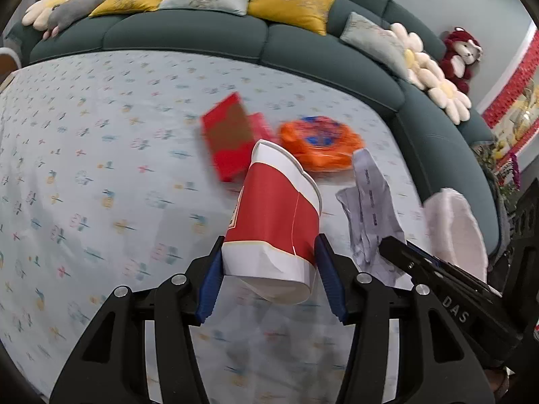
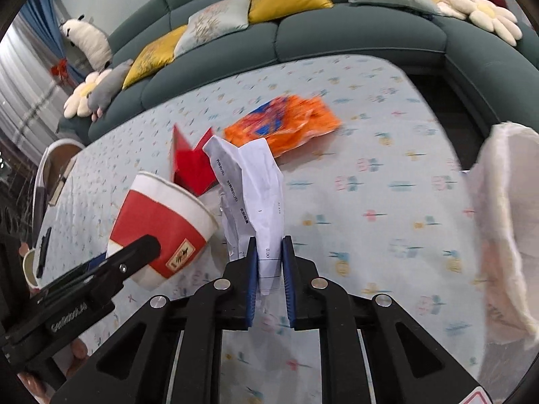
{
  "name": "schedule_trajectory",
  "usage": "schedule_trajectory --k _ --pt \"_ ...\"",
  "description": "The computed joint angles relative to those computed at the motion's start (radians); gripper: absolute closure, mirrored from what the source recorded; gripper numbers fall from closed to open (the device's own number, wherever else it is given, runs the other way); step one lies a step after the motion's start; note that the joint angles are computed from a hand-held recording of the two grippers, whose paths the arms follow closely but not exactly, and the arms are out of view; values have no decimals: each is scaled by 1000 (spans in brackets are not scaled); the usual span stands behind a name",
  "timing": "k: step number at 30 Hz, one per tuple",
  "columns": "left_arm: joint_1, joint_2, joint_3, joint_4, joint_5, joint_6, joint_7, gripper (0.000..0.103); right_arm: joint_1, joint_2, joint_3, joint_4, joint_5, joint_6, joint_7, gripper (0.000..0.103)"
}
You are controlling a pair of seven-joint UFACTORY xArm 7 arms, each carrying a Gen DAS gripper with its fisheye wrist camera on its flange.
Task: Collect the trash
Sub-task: 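Carry the cup and white paper over the bin and open both tools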
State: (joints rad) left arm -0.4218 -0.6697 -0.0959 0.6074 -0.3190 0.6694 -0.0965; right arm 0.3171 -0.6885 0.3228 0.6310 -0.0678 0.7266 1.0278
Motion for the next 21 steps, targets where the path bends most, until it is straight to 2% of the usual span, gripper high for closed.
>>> schedule_trajectory --k 5,10,15,21 --pt "-45 12 -80 52 7 8 -65 53 -7 -169 -36 -59 -2 81 -19 90" --pt "-98 65 -153 125 32 -7 -131 53 -49 -385 -79 -124 2 197 -55 90" --pt "-143 149 -215 221 76 -24 -186 53 -128 -593 -136 -170 -2 318 -112 90" --pt "-182 264 -275 333 149 -36 -246 53 -250 -758 -195 -174 -24 456 -197 90"
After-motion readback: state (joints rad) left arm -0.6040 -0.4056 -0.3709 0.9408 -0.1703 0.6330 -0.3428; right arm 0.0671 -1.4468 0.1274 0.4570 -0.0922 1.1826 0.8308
